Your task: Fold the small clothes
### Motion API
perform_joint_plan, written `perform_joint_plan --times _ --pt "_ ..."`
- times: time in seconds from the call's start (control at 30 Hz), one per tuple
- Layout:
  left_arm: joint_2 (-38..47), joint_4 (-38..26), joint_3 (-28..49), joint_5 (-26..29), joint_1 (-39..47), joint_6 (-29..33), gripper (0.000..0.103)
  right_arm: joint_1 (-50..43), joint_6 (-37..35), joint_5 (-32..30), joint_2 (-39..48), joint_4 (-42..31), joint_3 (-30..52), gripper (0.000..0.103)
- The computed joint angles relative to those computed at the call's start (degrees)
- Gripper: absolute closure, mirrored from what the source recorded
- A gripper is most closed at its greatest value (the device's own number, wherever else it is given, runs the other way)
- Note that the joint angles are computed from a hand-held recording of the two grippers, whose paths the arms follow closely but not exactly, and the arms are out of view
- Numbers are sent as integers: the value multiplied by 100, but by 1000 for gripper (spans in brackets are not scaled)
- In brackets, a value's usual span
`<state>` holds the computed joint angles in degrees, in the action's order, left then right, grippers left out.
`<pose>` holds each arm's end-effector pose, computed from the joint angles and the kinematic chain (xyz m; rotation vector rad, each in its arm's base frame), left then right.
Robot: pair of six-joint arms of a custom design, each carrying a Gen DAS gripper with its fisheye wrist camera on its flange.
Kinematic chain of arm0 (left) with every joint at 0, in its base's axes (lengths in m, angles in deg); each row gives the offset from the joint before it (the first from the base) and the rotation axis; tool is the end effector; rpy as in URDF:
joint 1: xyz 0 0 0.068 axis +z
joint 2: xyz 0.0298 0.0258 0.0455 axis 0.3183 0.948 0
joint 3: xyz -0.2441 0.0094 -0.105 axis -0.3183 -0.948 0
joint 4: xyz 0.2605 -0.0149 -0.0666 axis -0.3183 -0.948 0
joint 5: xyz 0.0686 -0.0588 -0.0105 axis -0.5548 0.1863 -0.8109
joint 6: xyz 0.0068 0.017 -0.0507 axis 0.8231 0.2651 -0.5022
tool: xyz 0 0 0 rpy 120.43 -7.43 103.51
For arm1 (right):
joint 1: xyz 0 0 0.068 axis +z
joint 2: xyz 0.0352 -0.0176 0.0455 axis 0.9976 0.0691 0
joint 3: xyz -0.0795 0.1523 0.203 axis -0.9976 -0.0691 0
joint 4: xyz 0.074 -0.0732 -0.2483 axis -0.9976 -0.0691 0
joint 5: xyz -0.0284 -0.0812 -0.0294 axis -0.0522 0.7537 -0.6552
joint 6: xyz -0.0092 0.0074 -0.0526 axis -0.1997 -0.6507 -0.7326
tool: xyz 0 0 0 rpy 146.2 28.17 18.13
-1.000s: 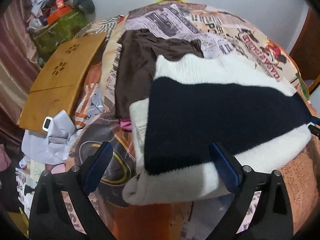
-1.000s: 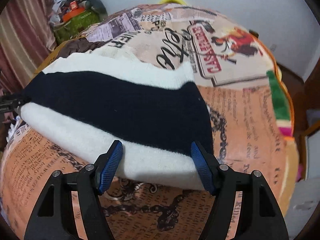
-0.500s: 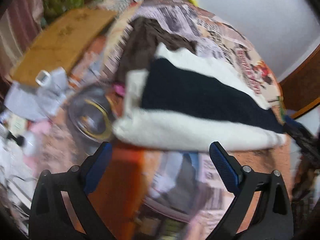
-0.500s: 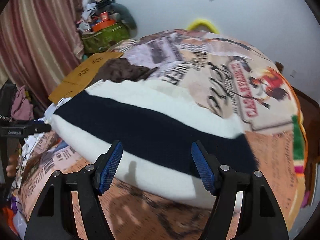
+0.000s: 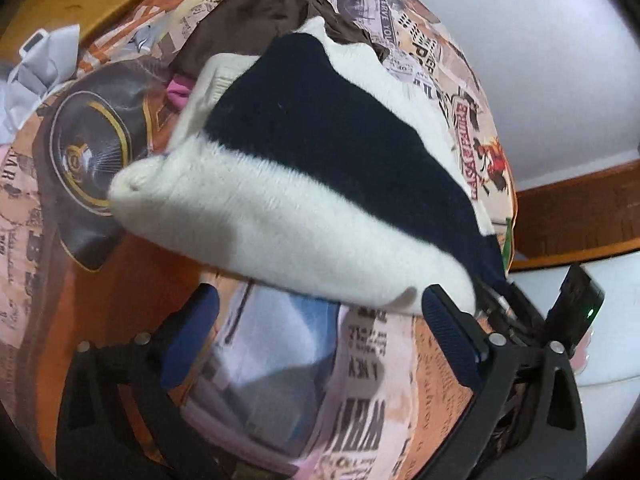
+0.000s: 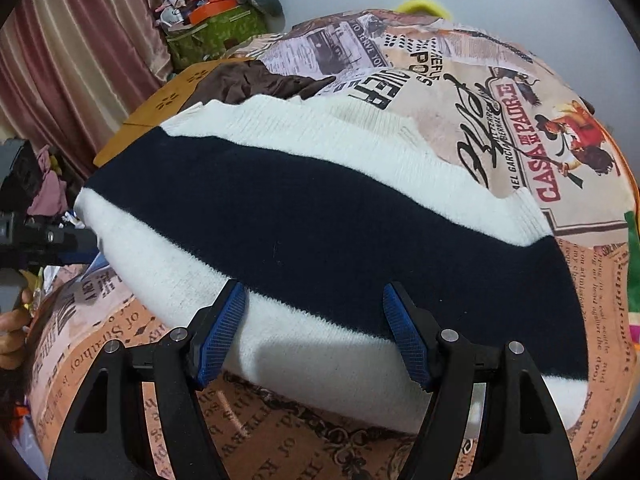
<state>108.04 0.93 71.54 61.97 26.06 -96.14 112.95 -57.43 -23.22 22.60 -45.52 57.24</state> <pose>0.1896 0.0065 0.0666 -0.4834 2.7207 -0.8055 0.1871 0.1012 0.1071 -0.5733 2.5891 0.3949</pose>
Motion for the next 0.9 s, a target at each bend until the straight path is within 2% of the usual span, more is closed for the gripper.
perform_joint_plan --times 0.17,0.2,0.37,0.43,0.47,0.53,0.63,0.8,0.9 --pt "328 590 113 -263 -142 -429 1 -22 48 -101 20 246 -160 34" --pt "431 715 156 -290 -102 -484 4 -36 55 -126 9 248 -167 34" --pt "928 1209 369 -273 137 -877 32 -52 65 -163 -29 270 -203 34" --pt "941 1317 388 -407 104 -953 52 -77 74 -201 -38 269 -203 34" --pt "863 1352 362 -514 63 -950 55 -114 68 -247 -70 251 -212 34" --pt "433 1428 208 -960 -160 -974 65 -276 85 -442 -204 174 -260 35" --pt "-413 1223 18 -1673 -534 -770 74 -638 -8 -758 -549 -160 -314 35" --pt "-1981 361 26 -2898 -1031 -246 77 -1621 -638 -889 -1630 -1310 -346 34" --pt "-2459 111 89 -3614 -1178 -29 77 -2285 -1101 -929 -1983 -1720 -400 34"
